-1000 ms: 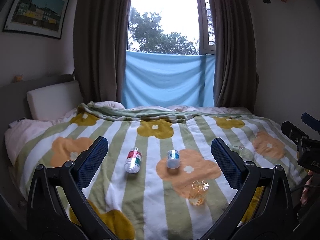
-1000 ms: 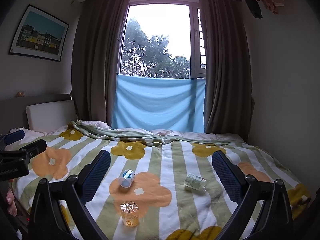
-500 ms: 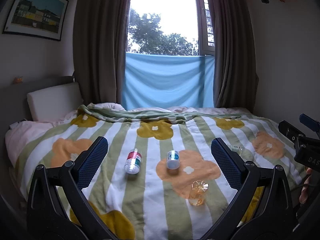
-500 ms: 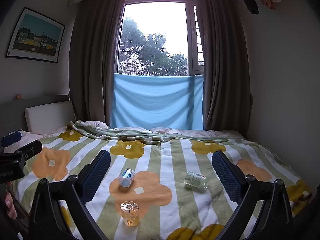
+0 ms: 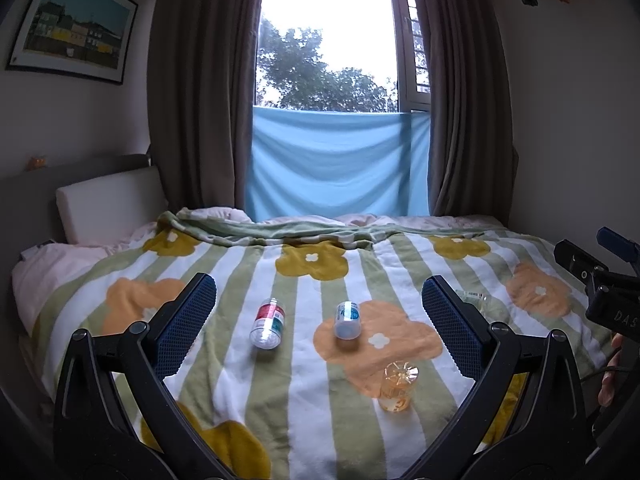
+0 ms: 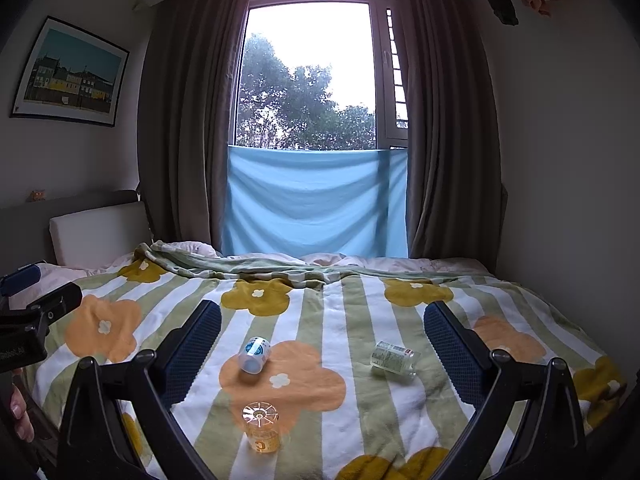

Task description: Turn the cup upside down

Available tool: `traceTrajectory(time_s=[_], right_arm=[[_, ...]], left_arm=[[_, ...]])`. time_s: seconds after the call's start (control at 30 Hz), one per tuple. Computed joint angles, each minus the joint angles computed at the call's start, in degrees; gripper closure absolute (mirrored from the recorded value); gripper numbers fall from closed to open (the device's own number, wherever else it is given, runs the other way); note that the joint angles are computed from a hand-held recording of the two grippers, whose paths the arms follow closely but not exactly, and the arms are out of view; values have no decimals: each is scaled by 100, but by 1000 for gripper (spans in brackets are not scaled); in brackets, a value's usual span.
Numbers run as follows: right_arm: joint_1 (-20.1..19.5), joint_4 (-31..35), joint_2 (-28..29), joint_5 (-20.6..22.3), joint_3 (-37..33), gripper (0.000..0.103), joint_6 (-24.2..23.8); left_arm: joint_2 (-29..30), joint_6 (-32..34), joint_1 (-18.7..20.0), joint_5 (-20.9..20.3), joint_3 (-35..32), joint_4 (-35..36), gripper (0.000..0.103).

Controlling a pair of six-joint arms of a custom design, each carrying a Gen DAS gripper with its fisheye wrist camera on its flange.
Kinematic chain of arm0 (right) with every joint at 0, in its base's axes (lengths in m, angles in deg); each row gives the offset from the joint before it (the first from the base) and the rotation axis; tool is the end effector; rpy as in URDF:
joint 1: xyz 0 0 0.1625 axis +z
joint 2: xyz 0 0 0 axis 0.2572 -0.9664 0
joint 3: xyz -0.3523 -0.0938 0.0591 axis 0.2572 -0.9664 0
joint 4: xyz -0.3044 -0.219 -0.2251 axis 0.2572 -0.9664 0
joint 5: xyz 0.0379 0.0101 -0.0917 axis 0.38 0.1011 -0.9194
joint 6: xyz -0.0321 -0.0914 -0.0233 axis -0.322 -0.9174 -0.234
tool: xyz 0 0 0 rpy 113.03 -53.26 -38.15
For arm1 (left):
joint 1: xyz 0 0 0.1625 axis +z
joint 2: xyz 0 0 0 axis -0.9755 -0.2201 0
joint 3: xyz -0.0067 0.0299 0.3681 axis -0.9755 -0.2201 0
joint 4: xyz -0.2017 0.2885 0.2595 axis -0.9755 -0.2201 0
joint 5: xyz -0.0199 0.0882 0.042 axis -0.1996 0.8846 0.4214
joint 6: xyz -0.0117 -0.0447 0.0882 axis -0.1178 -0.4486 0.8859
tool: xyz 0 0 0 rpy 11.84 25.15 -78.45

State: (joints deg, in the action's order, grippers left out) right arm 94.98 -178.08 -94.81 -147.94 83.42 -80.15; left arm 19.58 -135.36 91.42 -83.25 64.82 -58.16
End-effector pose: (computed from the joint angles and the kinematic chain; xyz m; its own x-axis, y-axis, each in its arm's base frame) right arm 0.2314 -0.3547 0.4443 -0.6657 -0.1410 0.7328 -0.7453 0.1728 -0.6439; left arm -0.4686 -0.3576 0.1881 -0.7036 -0.1080 -0.7023 0.6669 0.2408 -0.7052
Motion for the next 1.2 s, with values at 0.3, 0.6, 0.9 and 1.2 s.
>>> traceTrajectory(time_s=[0.3,0.6,0.9,1.2], right_arm=[[18,1,6,-34,16,1,22],[31,-4,17,-30,23,1,62],[102,-72,56,-78,51,1,83],[129,-70,91,-98,13,1,78]], left_arm=[[-59,-267,0,14,-13,337,0],[61,178,1,80,-22,-178,0],[344,1146,-23,163,-60,-1363,0],[551,2009,-46,190,-83,-2412,0]])
